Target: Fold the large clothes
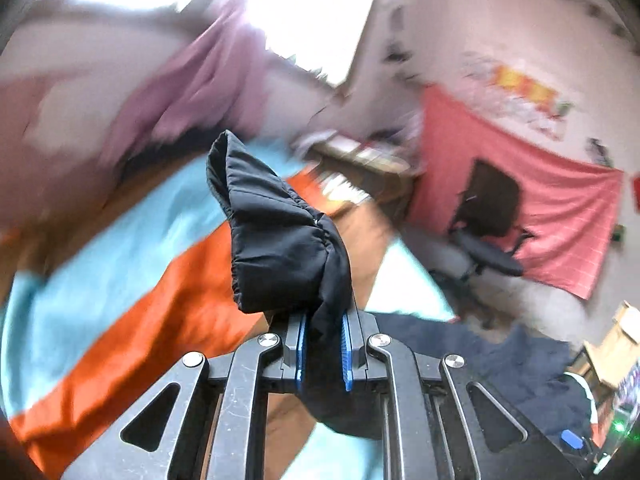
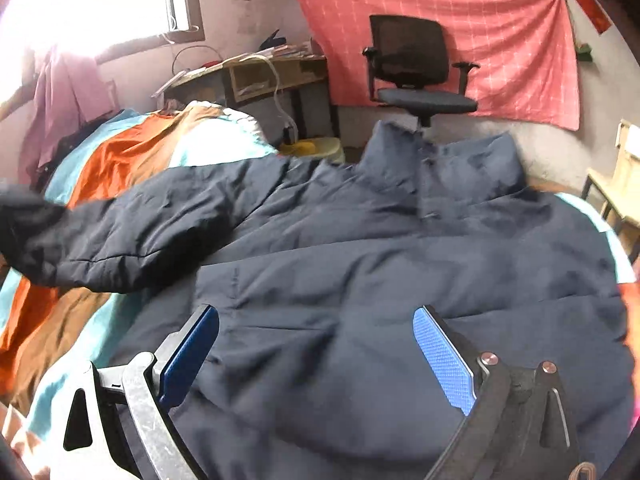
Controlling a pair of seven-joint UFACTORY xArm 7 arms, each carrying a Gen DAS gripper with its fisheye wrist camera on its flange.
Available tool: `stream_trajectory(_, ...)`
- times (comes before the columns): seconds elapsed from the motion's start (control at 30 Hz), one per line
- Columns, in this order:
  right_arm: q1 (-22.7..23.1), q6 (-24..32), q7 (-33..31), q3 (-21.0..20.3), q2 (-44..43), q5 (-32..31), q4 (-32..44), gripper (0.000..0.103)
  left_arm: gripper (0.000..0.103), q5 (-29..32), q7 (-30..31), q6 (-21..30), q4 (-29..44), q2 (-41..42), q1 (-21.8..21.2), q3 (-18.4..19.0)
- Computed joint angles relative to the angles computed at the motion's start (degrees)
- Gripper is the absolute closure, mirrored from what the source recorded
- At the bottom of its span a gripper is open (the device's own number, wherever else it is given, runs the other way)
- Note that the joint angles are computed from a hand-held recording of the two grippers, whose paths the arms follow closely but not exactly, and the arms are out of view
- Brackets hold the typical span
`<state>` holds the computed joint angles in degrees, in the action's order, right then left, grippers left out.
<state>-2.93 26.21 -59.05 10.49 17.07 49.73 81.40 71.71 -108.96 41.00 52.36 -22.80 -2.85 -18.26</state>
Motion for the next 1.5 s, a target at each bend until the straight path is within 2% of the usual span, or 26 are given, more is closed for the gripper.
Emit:
stream_trajectory(0.1,-1.74,1.45,0.06,-1.24,-1.74,0.51,-0.4,0.005,0.092,5.49,0.85,-0.45,5.94,3.13,-1.21,-2.86)
stream_trajectory(0.3,-4.35,1.93,-1.94,-4.58,-5.1,0.78,-1.73,0.005,0.092,13.69,2.69,-5.0,19.78,15.46,-7.76,-4.66)
stream_trajectory(0.4,-6.01,3.16,-1.54,-6.67,-6.05,0.41,-1.65,0.005,0.092,14.89,7.14,-7.87,27.73,23.81,-11.81,-4.91)
stream_trajectory(0.53,-8.23,4.11,0.22,-8.95,-6.29,-1.2,-1.34,0.005,0.092,13.92,16.81,-8.48,38.61,35.62,-17.74,-4.99)
stream_trajectory(0.6,-9.67,4.58,1.08,-9.99,-6.1,-2.09,-1.1,0.005,0.092,11.36,21.79,-8.71,44.49,41.85,-20.44,-5.03)
stream_trajectory(0.73,-12.34,6.25,2.46,-11.13,-5.15,-3.2,-0.12,0.005,0.092,2.02,32.15,-8.43,55.13,52.85,-23.74,-5.53)
stream_trajectory(0.83,-14.22,7.95,4.41,-11.54,-3.64,-4.18,1.65,0.005,0.092,-5.83,40.82,-5.82,64.63,61.77,-26.41,-6.75)
stream_trajectory(0.93,-15.91,9.66,6.82,-11.6,-1.79,-5.21,3.73,0.005,0.091,-14.47,50.38,-1.6,78.11,71.77,-29.1,-8.62)
stream_trajectory(1.07,-18.6,14.61,9.79,-11.11,0.54,-5.21,6.67,0.005,0.08,-23.67,59.35,2.97,88.01,79.18,-31.14,-10.55)
stream_trajectory(1.13,-19.73,17.89,12.16,-10.88,2.0,-5.02,8.58,0.005,0.072,-27.51,61.57,2.19,87.35,79.22,-30.78,-9.72)
stream_trajectory(1.2,-20.62,20.93,14.3,-10.52,3.22,-4.72,10.03,0.005,0.052,-28.54,62.08,0.76,83.69,77.34,-29.3,-10.57)
stream_trajectory(1.23,-21.26,22.93,15.1,-10.15,3.93,-4.02,10.99,0.005,0.047,-29.36,62.08,-1.12,81.22,76.27,-28.54,-10.42)
stream_trajectory(1.27,-22.04,25.2,15.78,-9.71,4.76,-2.91,12.09,0.005,0.038,-29.02,61.12,-3.6,77.04,74.37,-26.93,-11.52)
stream_trajectory(1.3,-22.93,27.8,16.53,-9.22,5.68,-1.48,13.26,0.005,0.029,-30.94,61.75,-4.96,75.25,73.32,-27.03,-10.22)
stream_trajectory(1.37,-24.85,34.2,18.71,-8.16,7.9,1.78,15.89,0.005,0.026,-32.62,61.21,-8.29,68.58,69.88,-25.28,-9.88)
stream_trajectory(1.4,-25.62,37.25,19.94,-7.76,8.91,3.0,17.0,0.005,0.026,-32.77,60.57,-9.63,63.89,67.28,-23.13,-11.3)
stream_trajectory(1.5,-26.79,43.83,23.6,-6.93,10.79,5.46,18.74,0.005,0.026,-36.59,60.94,-12.87,54.6,61.41,-21.69,-9.34)
